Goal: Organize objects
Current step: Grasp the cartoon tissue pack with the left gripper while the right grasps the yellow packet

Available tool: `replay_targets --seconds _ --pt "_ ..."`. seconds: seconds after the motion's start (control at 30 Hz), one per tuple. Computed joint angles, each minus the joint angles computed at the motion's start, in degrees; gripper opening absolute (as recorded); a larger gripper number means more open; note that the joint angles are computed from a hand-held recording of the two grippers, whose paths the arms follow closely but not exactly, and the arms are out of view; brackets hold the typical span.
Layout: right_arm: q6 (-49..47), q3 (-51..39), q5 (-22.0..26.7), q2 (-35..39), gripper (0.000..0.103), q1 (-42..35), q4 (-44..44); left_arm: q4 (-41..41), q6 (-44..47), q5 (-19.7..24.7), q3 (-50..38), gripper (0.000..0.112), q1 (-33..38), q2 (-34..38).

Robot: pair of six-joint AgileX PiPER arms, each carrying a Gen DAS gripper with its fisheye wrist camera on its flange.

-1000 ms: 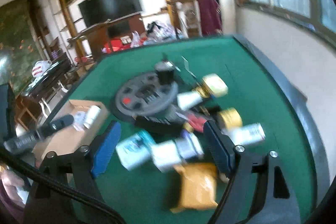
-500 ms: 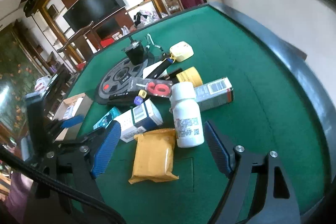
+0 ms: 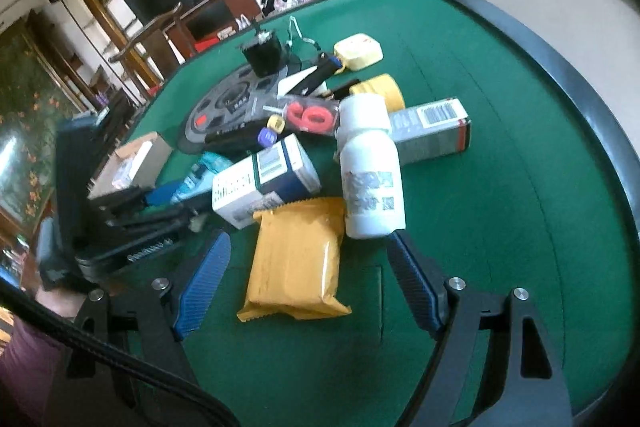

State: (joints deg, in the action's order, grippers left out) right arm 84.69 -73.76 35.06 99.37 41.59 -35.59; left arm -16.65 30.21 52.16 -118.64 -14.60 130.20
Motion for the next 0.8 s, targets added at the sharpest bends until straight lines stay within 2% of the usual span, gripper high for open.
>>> replay_targets --seconds 0.23,0.3,0.4,0.47,0.5,0.53,0.67,0.8 --pt "-8.52 -7.05 4.2 6.03 0.081 0.24 6.69 -9.56 4.58 -0.52 9.28 0.035 4.3 -7.04" --pt "-10.12 -10.01 6.87 8.08 0.081 0.4 7.39 -11.69 5.69 -0.12 10.72 0.035 5.37 -8.5" --pt "-11.26 -16.38 13.65 12.01 0.08 1.33 6.29 -13.96 6.58 0.97 12.09 0.035 6.61 -9.91" --pt "-12.14 -19.25 17.19 13.67 0.063 1.89 5.55 -15.29 7.2 1.67 13.04 0.035 7.4 -10.67" --pt "-12.92 -20.84 19.47 14.55 0.046 2.34 5.09 -15.65 7.56 1.7 13.66 0.035 7.75 -11.14" --pt "-14.02 -20.95 19.45 14.51 0.043 2.46 5.72 -16.03 7.95 1.58 14.54 0.035 8.17 -11.75" --pt "-15.78 -20.5 20.26 13.5 0.042 3.51 6.92 -19.09 10.4 1.36 18.14 0.035 10.51 -14.23" --pt "-15.22 -18.0 17.9 10.76 0.042 5.22 6.75 -22.79 13.2 1.75 21.42 0.035 14.37 -16.89"
